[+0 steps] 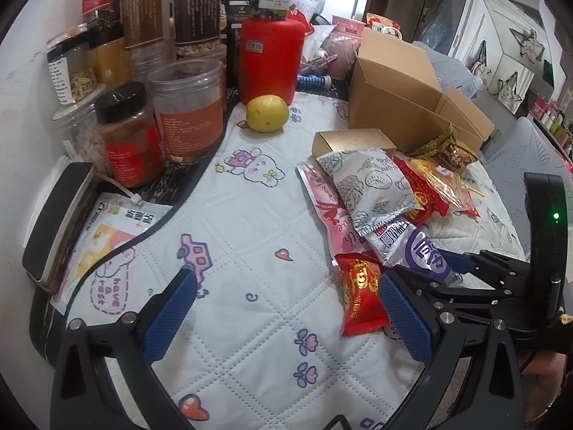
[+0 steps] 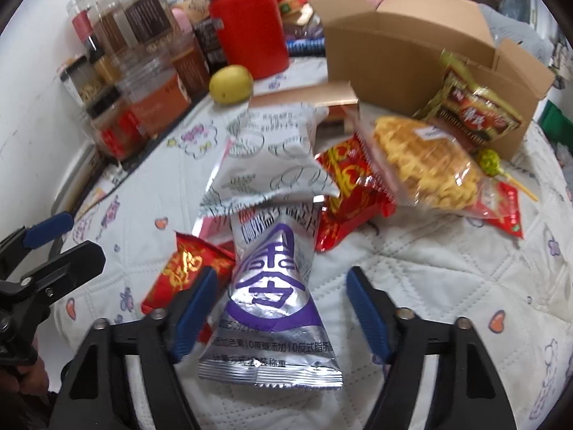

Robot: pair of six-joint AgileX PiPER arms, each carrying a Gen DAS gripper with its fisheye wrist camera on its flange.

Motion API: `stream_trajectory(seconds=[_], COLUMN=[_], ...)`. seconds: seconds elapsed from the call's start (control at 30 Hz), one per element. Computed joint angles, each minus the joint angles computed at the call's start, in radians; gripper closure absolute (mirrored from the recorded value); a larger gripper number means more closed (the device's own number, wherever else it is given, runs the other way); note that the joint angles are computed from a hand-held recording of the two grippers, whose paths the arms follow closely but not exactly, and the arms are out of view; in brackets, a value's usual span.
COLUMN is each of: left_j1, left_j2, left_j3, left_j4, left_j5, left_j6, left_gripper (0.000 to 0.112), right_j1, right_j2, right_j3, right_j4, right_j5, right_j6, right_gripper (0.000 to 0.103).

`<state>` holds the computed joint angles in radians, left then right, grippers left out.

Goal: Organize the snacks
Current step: 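Grasp the red-gold candy with the left gripper while the right grasps the purple-silver packet, then carry the red candy and purple packet with both grippers over the cardboard box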

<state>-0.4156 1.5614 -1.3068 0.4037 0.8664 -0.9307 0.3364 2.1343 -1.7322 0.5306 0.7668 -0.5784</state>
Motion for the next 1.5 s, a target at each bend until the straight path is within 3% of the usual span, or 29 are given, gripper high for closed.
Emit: stream_trajectory(seconds=[0.03, 0.13, 0.33, 0.43, 0.63, 0.8, 1.03, 1.5], left_j1=[0.002, 0.005, 0.012, 0.009, -0.021, -0.052, -0.06, -0.116], left_j2=[0.006, 0.036, 0.101, 0.134, 0.21, 0.241, 0.215, 0.128], left_j3=[-0.003, -0.027, -0.077, -0.101, -0.16, -0.187, -0.168, -0.162], left_j4=[-0.008, -0.057, -0.156, -0.177, -0.158, -0.115, -0.127, -0.01], left_j5=[-0.005, -0.017, -0.032, -0.026, 0.014, 0.052, 0.031, 0.03], left_j6=[0.008, 0.048, 0.129, 0.145, 0.155, 0.145, 0.166, 0.101], left_gripper=[0.009, 0.009, 0.01, 0.015, 0.033, 0.074, 0.077, 0.078], right_j1=[-0.003, -0.02, -0.066, -0.081, -0.127, -0.155, -0.179, -0.215], right_j2=[0.007, -0.002, -0.065, -0.113, -0.151, -0.157, -0.172, -0.233], right_j3=[-0.005, 0.024, 0.128, 0.201, 0.27, 0.299, 0.336, 0.414], right_j4=[0.01, 0.069, 0.175, 0.188, 0.247, 0.276, 0.327, 0.452], right_j5=[0.01, 0.014, 0.016, -0.03, -0.066, -0.073, -0.073, -0.062], right_j6=[-0.008, -0.078, -0.201, -0.229, -0.265, -0.276, -0.329, -0.465], right_gripper=[0.05, 0.058, 0.059, 0.059, 0.059, 0.059, 0.059, 0.059])
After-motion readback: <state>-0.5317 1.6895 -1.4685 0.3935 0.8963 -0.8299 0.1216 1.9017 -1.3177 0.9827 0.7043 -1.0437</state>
